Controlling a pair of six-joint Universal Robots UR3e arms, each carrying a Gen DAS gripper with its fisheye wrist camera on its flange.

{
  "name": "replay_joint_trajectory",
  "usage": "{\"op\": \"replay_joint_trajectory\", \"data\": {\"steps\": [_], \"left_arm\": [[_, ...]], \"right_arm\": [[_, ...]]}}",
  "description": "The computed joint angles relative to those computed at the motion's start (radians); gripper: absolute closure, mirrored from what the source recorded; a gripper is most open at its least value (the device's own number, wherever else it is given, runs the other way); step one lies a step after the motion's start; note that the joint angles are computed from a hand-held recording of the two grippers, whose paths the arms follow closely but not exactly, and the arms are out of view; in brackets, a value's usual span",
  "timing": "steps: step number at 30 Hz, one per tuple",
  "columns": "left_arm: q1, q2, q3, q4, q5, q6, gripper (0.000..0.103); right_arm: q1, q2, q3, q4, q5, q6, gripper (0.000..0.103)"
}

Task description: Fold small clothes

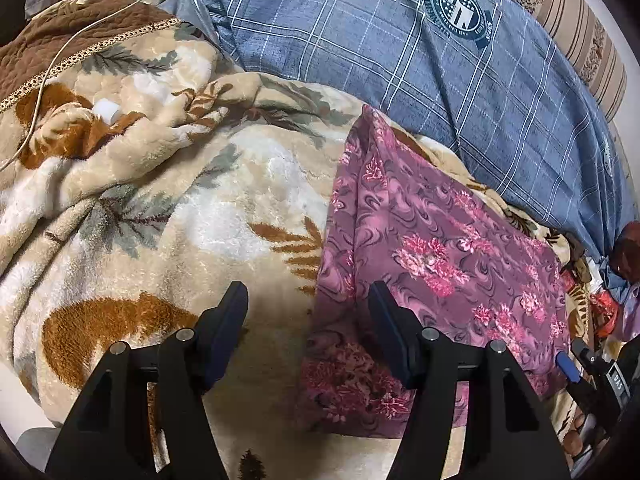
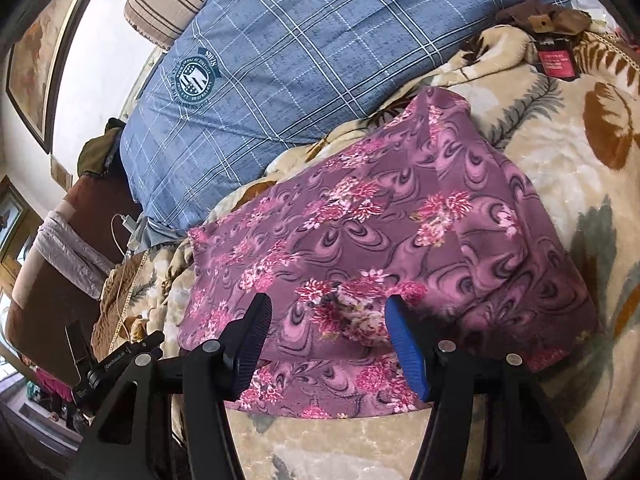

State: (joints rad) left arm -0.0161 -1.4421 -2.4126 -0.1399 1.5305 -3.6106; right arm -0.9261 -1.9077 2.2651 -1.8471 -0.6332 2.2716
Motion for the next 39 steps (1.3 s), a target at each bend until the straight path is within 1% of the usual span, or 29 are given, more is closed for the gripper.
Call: {"op": "replay_joint_trajectory", "data": {"steps": [15, 18, 20, 22, 24, 25, 27, 30, 31, 34, 35, 36, 38, 39], "left_arm": [[0.002, -0.006, 0.000, 0.010, -0.011, 0.003, 0.041], [0.014, 0.001, -0.005, 0.012, -0.030, 0.002, 0.041], [0.044, 0.020, -0.026, 0.019, -0.074, -0.004, 0.041], [0.109, 0.048, -0.065, 0.030, -0.165, -0.008, 0.040], [0.199, 0.070, -0.114, 0.038, -0.296, -0.004, 0.039], [0.231, 0.074, -0.130, 0.039, -0.339, -0.003, 0.039], [0.284, 0.099, -0.166, 0.040, -0.395, -0.003, 0.039], [0.359, 0.149, -0.211, 0.011, -0.473, 0.014, 0.039], [0.378, 0.148, -0.219, 0.006, -0.502, 0.022, 0.039], [0.450, 0.083, -0.250, 0.016, -0.682, 0.054, 0.039], [0.448, 0.052, -0.245, 0.026, -0.713, 0.059, 0.039], [0.413, 0.003, -0.214, 0.055, -0.703, 0.043, 0.038], [0.337, -0.062, -0.133, 0.046, -0.640, 0.022, 0.037], [0.299, -0.108, -0.092, 0.049, -0.614, 0.010, 0.036]], "right_arm": [[0.005, 0.013, -0.001, 0.003, -0.002, -0.014, 0.042], [0.000, 0.009, -0.004, 0.019, 0.006, -0.028, 0.042], [0.004, 0.013, -0.013, 0.037, 0.009, -0.040, 0.042], [0.011, 0.019, -0.040, 0.076, 0.010, -0.051, 0.042], [0.011, 0.018, -0.082, 0.154, 0.030, -0.086, 0.042], [0.007, 0.004, -0.096, 0.186, 0.042, -0.104, 0.042], [0.019, -0.025, -0.116, 0.196, 0.053, -0.102, 0.042], [0.094, 0.012, -0.177, 0.180, 0.047, -0.045, 0.042], [0.134, 0.031, -0.195, 0.151, 0.044, -0.006, 0.042], [0.300, 0.118, -0.262, 0.002, 0.012, 0.164, 0.042], [0.342, 0.142, -0.276, -0.045, 0.003, 0.213, 0.042], [0.395, 0.168, -0.291, -0.108, -0.015, 0.278, 0.042], [0.509, 0.236, -0.341, -0.228, -0.054, 0.401, 0.042], [0.544, 0.248, -0.347, -0.265, -0.068, 0.435, 0.042]]}}
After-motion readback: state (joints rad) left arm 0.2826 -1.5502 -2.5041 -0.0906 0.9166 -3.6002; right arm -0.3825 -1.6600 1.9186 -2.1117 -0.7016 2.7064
